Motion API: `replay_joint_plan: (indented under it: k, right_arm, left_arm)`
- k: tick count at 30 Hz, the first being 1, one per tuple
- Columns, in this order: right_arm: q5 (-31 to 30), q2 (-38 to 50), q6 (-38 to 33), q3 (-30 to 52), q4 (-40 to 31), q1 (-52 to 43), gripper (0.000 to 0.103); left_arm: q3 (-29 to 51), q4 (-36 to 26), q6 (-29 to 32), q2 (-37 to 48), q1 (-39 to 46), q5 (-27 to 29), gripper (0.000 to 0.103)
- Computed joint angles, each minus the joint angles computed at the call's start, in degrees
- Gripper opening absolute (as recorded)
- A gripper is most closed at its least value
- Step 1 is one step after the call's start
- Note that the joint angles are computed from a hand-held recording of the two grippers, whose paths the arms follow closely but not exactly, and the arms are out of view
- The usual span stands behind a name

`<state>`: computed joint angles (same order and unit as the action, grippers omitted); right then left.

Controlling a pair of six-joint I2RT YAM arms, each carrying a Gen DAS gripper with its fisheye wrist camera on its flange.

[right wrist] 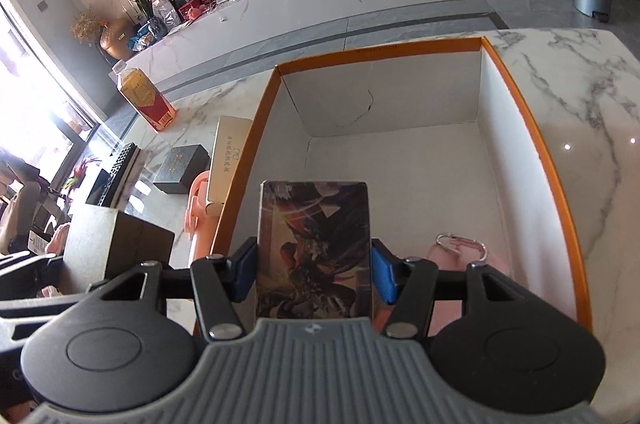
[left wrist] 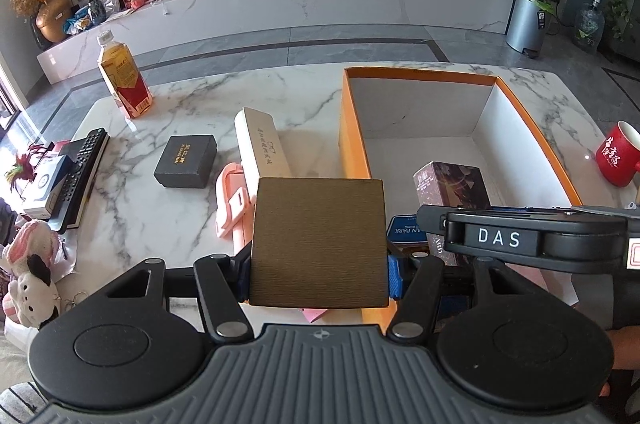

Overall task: Organize objects
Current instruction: 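Lower the trading-card box into the orange box with the right tool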

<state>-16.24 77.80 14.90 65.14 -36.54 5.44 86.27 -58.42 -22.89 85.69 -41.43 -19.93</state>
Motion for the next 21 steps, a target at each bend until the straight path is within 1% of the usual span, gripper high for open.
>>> replay_joint_plan:
  k: [3,6,11,14,16,18,21]
  right_arm:
    - [-2.4,2.2,1.2,1.5,-1.9,0.7,0.059]
    - [-5.8,2.7,1.6,0.5,-3.3,0.9,0.059]
    - [-6.3,2.0,5.0,-2.0,-2.5,1.2,0.060]
    - [-4.8,2.3,4.3,-1.3,-3.1,2.4,0.060]
    - [-1.8,2.6,1.6,-0.2,-4.3,4.5,0.061]
    - [0.1,2.6,0.8,0.1,-5.0,5.6,0.062]
    - [-1.1,2.3,0.6,-0.2,-5.2,4.4,0.062]
  left_arm:
    - [-0.3,-0.2,-0.2,-0.5,1.0,0.1,0.068]
    - [-0.4,-0.5,-0.1,-1.3,2.2,0.5,0.068]
    - [-0.7,-0.3,0.0,-2.1,2.8,0.3,0.068]
    - [-0.8,-0.8,-0.2,-2.0,2.5,0.1,0.068]
    - [-0.7,-1.1,-0.2,-1.8,2.3,0.2,0.068]
    - [-0.6,-1.2,-0.2,-1.8,2.1,0.1,0.068]
    - [-0.4,-1.4,-0.3,-1.8,1.7,-0.3,0.068]
